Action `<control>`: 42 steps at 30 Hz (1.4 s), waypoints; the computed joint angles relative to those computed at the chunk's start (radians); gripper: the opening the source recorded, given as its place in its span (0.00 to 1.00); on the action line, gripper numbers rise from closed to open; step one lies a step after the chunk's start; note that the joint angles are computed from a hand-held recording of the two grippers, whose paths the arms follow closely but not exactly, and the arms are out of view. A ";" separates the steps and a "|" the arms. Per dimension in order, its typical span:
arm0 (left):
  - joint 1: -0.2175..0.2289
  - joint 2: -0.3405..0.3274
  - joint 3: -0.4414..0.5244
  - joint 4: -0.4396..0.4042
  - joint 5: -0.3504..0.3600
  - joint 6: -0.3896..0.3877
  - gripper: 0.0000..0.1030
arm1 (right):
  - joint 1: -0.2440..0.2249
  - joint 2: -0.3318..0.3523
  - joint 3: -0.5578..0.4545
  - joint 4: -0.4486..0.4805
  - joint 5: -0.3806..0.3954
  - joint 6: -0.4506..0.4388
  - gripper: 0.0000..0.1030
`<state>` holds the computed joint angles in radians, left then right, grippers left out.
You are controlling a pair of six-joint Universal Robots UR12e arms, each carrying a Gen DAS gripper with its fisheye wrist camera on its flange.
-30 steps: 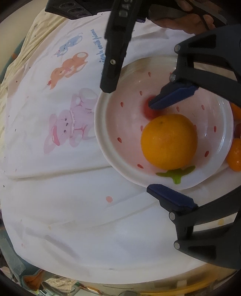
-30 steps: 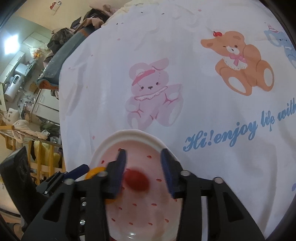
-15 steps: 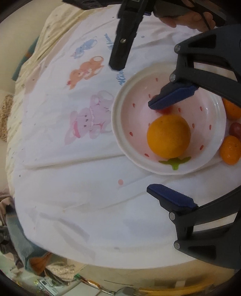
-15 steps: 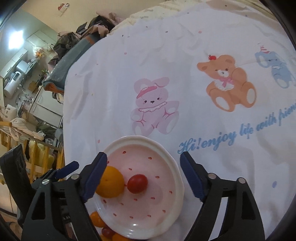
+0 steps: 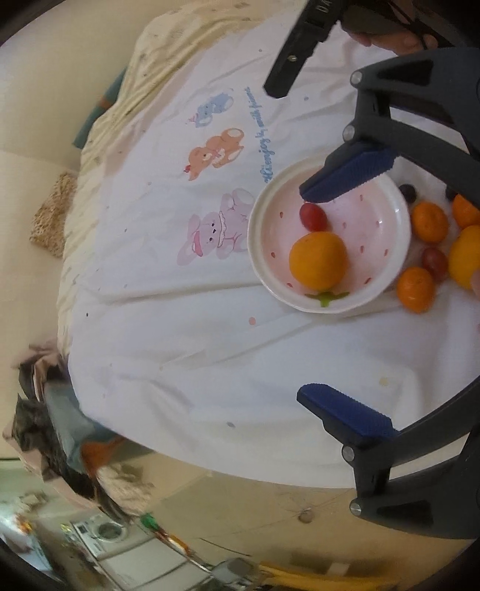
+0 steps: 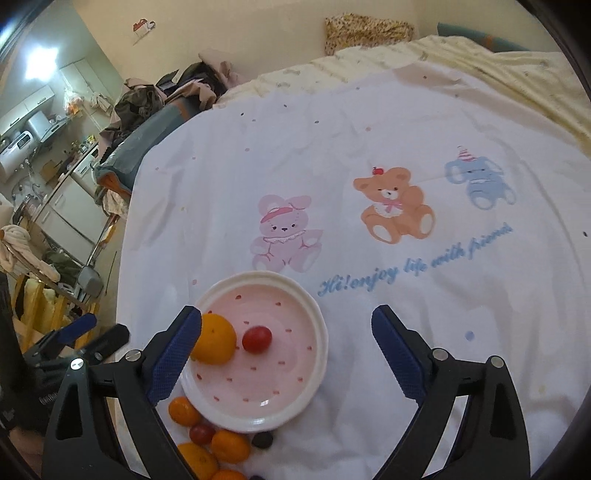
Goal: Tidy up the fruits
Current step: 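Withdraw both tools from the plate back toward the fruit cluster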
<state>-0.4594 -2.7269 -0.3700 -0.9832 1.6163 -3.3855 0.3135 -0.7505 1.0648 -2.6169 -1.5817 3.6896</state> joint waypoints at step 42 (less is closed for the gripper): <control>0.014 0.228 -0.438 -0.042 -0.037 -0.171 0.94 | 0.059 -0.109 0.208 0.029 -0.028 0.075 0.93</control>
<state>-0.4455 -2.4988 -0.8081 -1.0254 1.5789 -3.5564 0.3730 -0.8600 1.2729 -2.5883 -1.6098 3.7645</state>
